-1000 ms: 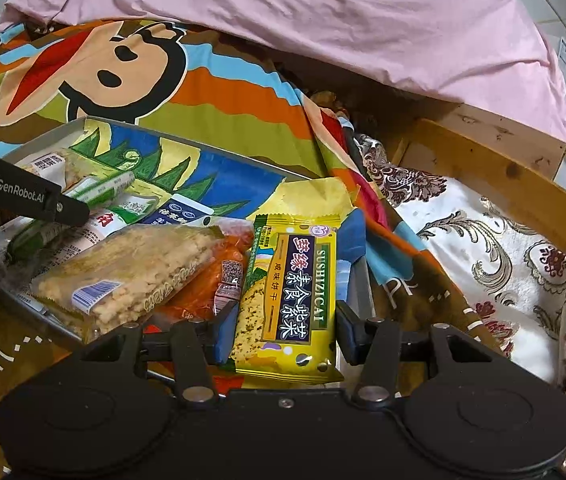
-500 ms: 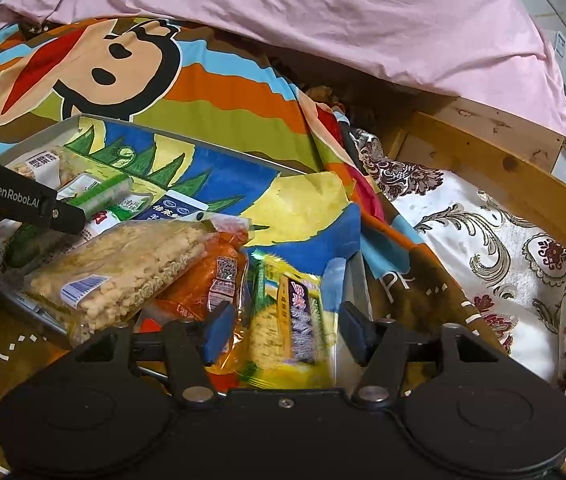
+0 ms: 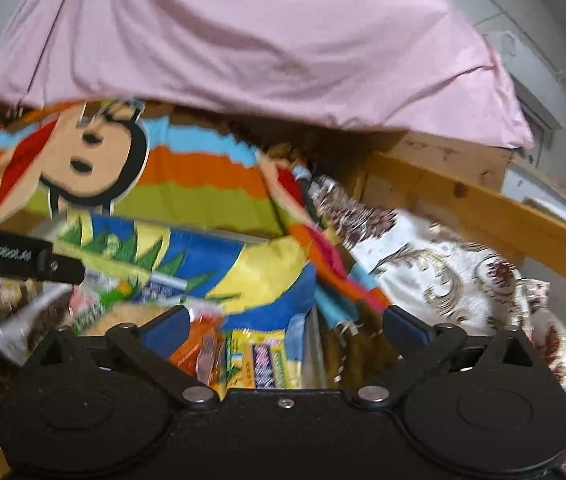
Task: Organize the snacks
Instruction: 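Open both tools and lift them away from the tray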
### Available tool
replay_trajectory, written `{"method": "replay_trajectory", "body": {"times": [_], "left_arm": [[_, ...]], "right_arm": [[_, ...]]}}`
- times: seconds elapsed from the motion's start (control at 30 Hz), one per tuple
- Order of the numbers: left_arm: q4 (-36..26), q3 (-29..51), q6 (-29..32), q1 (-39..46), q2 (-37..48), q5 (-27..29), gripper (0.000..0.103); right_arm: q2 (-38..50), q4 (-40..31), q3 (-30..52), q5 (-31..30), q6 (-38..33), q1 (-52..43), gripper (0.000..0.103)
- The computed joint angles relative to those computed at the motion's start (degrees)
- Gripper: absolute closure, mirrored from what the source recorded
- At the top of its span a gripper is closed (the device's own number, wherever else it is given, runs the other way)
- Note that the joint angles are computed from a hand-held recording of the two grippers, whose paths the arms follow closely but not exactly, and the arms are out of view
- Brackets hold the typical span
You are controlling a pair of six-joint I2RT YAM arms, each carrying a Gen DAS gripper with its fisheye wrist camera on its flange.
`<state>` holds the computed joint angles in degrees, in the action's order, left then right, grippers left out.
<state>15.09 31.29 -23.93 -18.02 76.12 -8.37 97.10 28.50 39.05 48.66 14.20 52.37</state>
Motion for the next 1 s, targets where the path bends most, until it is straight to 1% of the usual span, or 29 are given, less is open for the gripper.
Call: {"method": "replay_trajectory", "body": {"times": [0.1,0.17,0.27,0.33,0.43,0.53,0.6,0.7,0.73,0.77,0.8,0.87,0.9,0.93,1.0], "left_arm": [[-1.5,-1.8,0.7,-1.7,-6.1,-2.7,0.017],[-2.9,-2.3,1.4,-3.3,-9.6,-5.1,0.015],[-5.0,-2.9,2.3,-6.0,-14.7,-8.3,0.007],[-5.5,-3.8,2.2,-9.2,-17.9,-12.7,0.001],[-7.6,-4.1,2.9,-14.3,-21.8,-18.4,0.001],[-12.0,-3.5,4.5,-19.0,-25.3,-23.2,0.001],[-14.5,-3.5,5.0,-22.9,-27.6,-27.9,0.001],[-18.9,-3.7,5.2,-28.7,-31.5,-33.9,0.001],[-20.3,-3.9,5.0,-30.6,-32.8,-35.8,0.001],[-22.1,-4.3,4.6,-33.1,-34.4,-38.4,0.001],[-23.8,-4.8,3.7,-36.2,-36.0,-41.9,0.001],[-26.5,-5.8,0.9,-41.7,-38.3,-48.4,0.001],[-28.9,-6.1,-1.9,-45.1,-39.3,-52.0,0.001],[-31.7,-6.0,-4.8,-48.0,-40.0,-54.8,0.001],[-39.3,-4.6,-12.5,-53.8,-39.9,-60.4,0.001]], "right_arm": [[-6.2,0.9,-4.0,2.0,1.4,1.2,0.001],[-9.8,1.5,-6.2,3.6,1.6,2.1,0.001],[-15.6,2.5,-9.6,6.4,1.8,3.9,0.001],[-19.9,1.5,-11.6,7.8,3.3,5.3,0.001],[-25.4,-1.4,-14.0,9.8,5.3,7.8,0.001],[-29.6,-4.6,-15.3,13.1,5.7,11.1,0.001],[-32.4,-7.0,-16.1,15.7,6.3,14.1,0.001],[-36.0,-12.9,-16.5,20.6,9.9,19.5,0.001],[-37.3,-15.9,-16.5,22.1,11.8,21.4,0.001],[-38.4,-20.0,-16.2,23.8,14.7,23.6,0.001],[-39.2,-25.5,-15.4,25.8,19.0,26.0,0.001],[-39.2,-39.7,-12.6,29.3,31.2,31.1,0.001],[-37.9,-49.6,-10.2,31.0,40.4,33.7,0.001],[-35.1,-61.4,-7.0,32.5,52.1,36.1,0.001],[-25.6,-89.8,0.3,33.8,82.7,41.0,0.001]]}}
